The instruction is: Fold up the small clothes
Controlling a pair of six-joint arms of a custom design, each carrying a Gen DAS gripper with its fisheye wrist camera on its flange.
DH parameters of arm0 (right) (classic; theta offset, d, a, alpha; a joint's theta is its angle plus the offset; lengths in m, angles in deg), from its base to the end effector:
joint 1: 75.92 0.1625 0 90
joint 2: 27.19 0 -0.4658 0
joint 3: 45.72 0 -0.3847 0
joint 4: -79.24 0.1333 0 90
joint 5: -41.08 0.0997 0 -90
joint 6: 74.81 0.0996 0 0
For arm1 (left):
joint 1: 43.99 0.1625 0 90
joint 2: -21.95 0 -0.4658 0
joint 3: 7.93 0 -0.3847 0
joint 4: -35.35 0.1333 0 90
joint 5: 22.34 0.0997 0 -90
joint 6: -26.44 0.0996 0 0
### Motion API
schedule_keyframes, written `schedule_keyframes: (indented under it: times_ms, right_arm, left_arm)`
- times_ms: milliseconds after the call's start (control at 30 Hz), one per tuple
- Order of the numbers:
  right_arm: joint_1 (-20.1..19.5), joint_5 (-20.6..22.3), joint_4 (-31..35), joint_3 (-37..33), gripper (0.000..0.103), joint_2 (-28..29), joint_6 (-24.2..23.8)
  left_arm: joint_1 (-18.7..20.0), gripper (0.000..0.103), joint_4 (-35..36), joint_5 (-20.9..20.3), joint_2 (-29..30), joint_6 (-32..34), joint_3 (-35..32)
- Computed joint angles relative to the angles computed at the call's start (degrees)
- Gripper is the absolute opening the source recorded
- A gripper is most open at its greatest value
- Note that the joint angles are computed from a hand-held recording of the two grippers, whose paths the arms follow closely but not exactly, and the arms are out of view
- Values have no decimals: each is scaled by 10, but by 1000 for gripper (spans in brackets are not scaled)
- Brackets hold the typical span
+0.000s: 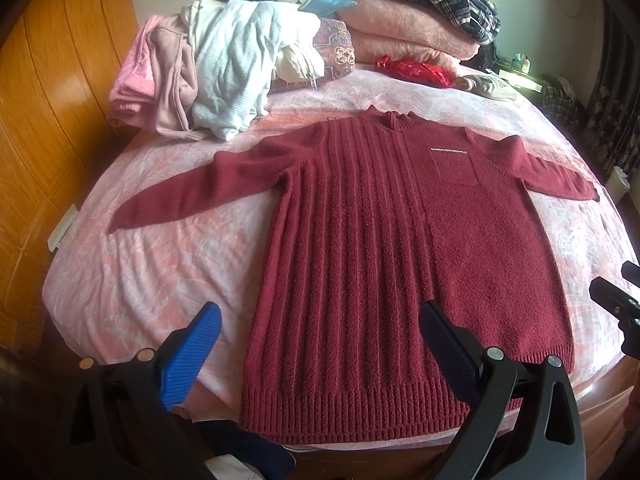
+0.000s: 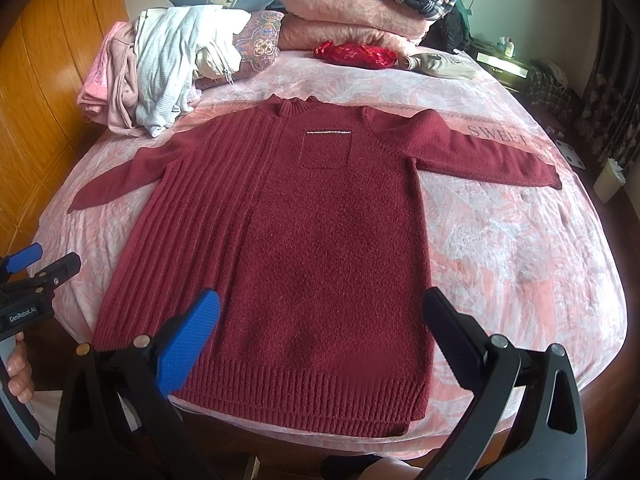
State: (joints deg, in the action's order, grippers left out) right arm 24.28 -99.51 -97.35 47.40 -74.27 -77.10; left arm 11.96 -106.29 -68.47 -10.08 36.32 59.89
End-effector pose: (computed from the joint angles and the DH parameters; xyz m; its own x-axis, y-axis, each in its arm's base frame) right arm 0.1796 -0.6800 0.2435 -0.7078 0.3517 0.6126 -0.1630 0.7625 -0.6261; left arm -0.2929 -0.7947 0.1427 -0.6004 0.3799 -0.7037 0.6513 0.7429 -0.1547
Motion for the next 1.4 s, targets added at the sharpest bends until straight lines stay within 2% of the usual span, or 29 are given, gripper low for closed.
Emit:
schedule_keyframes:
  times_ms: [700,1200,1400]
  right_arm:
    - [0,-6,2,-2,100,0,10]
    - [-15,7,16,11,100,-23,24]
    - [-21,8,5,19,100,-35,29]
  left_arm:
    - [6,99,0,-2,-4,-4,6]
    - [-6,99,27,14,38,-13,-50]
    - [-11,99,46,8,56,-14,-74]
